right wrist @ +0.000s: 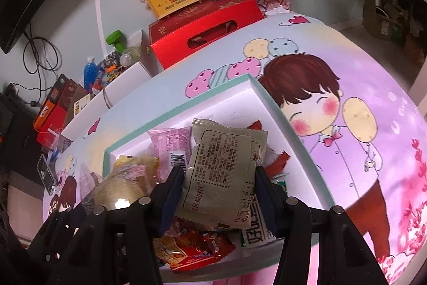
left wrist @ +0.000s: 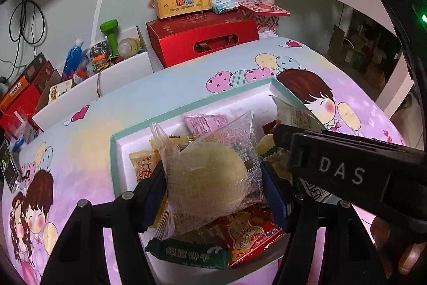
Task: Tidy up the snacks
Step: 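Carry the round cake and white pastry pack into the white tray and open both tools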
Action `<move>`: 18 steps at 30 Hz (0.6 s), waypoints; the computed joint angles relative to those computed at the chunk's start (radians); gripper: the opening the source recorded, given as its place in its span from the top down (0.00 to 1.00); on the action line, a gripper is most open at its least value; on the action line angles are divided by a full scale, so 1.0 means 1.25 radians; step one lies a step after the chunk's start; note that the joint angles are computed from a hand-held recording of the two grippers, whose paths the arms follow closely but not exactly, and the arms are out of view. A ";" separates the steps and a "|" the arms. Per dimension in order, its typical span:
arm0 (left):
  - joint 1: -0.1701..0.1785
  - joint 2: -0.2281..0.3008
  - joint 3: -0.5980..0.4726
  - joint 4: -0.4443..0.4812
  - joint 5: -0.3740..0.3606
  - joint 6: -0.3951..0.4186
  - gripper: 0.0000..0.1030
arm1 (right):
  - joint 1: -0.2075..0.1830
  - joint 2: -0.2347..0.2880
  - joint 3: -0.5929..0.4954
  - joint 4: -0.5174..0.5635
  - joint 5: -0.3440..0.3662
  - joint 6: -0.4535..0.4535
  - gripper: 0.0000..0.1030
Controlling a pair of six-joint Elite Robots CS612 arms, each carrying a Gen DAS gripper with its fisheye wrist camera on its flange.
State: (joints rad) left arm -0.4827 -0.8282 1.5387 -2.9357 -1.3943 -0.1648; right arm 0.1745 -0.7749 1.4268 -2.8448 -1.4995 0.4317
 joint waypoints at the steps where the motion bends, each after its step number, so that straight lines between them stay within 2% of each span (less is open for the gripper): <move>1: -0.001 0.001 -0.001 -0.001 0.003 0.002 0.33 | 0.000 0.001 -0.002 0.000 0.002 -0.001 0.44; 11: -0.005 0.006 -0.005 0.002 0.016 0.013 0.32 | 0.000 0.012 -0.016 0.008 0.011 -0.007 0.44; 18: -0.005 0.006 -0.008 0.014 0.016 0.015 0.26 | 0.000 0.015 -0.019 0.008 0.014 -0.007 0.43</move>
State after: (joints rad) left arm -0.4894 -0.8206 1.5286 -2.9184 -1.3740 -0.1455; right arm 0.1745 -0.7567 1.4032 -2.8349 -1.4814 0.4234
